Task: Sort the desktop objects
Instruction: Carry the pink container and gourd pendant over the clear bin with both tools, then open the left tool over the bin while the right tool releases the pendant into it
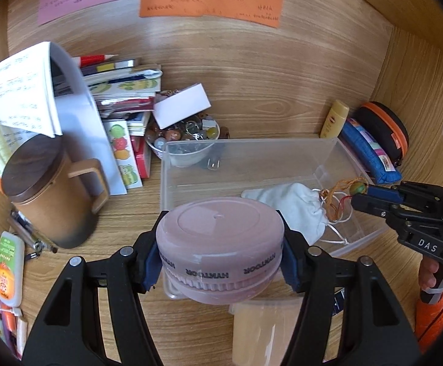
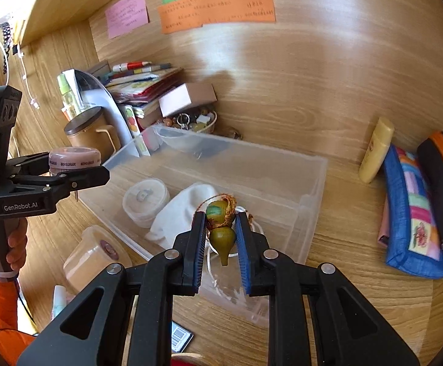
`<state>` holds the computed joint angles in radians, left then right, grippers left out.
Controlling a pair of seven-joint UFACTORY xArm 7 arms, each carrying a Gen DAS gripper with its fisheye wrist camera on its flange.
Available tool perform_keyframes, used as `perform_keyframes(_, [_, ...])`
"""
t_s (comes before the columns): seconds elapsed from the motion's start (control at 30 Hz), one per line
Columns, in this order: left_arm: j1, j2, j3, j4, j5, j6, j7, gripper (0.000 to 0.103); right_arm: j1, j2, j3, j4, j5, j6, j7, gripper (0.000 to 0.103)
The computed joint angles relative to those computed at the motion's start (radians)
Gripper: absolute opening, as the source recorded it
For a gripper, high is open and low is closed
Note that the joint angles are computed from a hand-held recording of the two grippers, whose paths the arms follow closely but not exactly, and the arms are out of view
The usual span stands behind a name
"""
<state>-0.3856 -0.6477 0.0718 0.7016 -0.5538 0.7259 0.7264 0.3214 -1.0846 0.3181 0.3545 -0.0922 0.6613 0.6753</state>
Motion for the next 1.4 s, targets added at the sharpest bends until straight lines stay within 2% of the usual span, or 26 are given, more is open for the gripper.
perform_keyframes(0.53, [-0.022,0.102,-0.054,0.035,0.011,-0.008,-0.005,0.063,0.015,0.026,-0.037,-0.045,0.025,-0.036,-0.013,0.018])
perform_keyframes(1.07, [-0.017,0.133,-0.075,0.042,0.019,0.005,-0.006,0.063,-0.002,0.055,-0.008,-0.031,-0.006,-0.025,0.003,0.018])
perform_keyframes(1.27, [-0.015,0.131,-0.081,0.044,0.034,0.007,-0.011,0.063,0.005,0.062,-0.011,-0.024,-0.007,-0.022,0.002,0.024])
perform_keyframes(1.37, [-0.015,0.123,-0.084,0.044,0.039,0.003,-0.019,0.065,-0.003,0.062,-0.001,-0.013,-0.015,-0.011,0.009,0.032])
perform_keyframes(1.4, [-0.013,0.115,-0.085,0.041,0.042,-0.002,-0.022,0.068,-0.006,0.061,0.004,-0.009,-0.019,-0.007,0.012,0.037])
